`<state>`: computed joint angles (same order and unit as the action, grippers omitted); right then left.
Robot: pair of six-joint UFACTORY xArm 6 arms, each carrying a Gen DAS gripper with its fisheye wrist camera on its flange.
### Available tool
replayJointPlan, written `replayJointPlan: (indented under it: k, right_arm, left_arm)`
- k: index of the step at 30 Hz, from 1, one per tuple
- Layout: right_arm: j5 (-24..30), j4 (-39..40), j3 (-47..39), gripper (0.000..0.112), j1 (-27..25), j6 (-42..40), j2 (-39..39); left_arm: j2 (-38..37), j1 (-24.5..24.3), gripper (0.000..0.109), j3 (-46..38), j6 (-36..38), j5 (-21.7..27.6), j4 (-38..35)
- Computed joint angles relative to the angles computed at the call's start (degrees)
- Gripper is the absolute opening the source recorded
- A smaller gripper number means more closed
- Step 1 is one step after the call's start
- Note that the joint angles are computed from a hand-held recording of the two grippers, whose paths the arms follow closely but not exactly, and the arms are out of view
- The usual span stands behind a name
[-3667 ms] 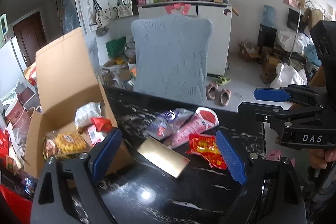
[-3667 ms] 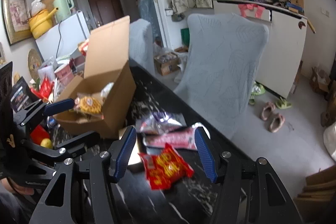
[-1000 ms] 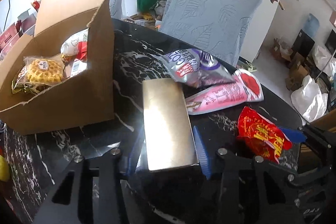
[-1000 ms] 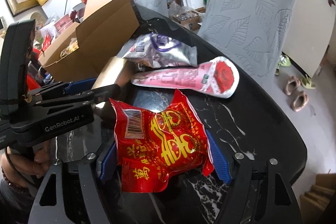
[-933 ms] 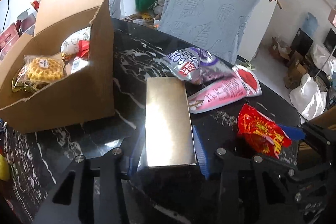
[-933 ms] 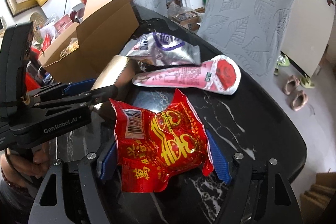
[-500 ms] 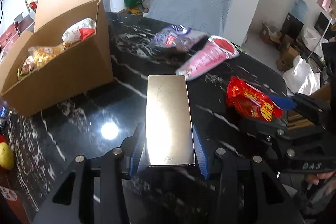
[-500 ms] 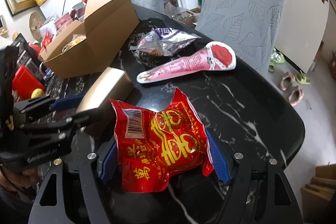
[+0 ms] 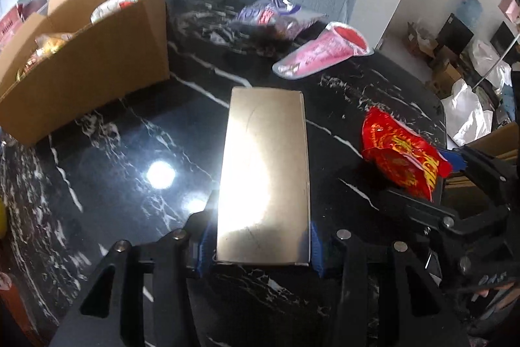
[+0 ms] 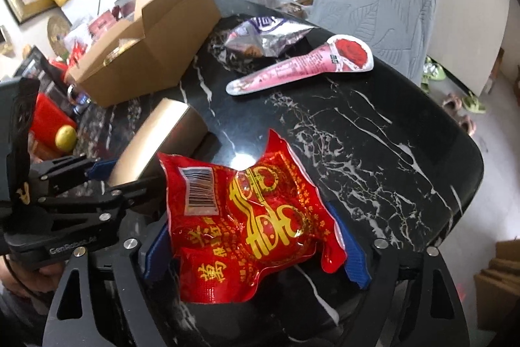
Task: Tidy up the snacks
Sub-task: 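Close the left gripper on the gold box while the right gripper holds the red bag, then lift and carry the gold box and red bag over the cardboard box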
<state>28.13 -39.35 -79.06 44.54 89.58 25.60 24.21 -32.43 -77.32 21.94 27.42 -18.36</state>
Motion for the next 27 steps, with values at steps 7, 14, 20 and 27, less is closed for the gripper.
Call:
replayJointPlan:
  k: [7,14,20,27]
  right_arm:
    - [3.28,-0.44,-2.41,0.087,0.7,-0.88,1.37]
    - [3.08,-3.49,-2.27,0.078,0.68,1.27,1.41]
    - [1.05,-7.31,-0.68,0.072,0.19,7.04,0.32]
    - [-2.9,-10.12,1.2,0.06,-0.57,12.72,-0.66]
  left_arm:
    - [1.0,-0.35,0.047,0.62,3.0,-4.28,-3.32]
    - [1.29,-0.79,0.044,1.2,3.49,-6.99,-1.64]
    - [0.6,-0.59,0.044,0.88,8.52,-4.85,-7.74]
    - [-1.56,-0.76,0.044,2.48,11.23,-5.31,-10.32]
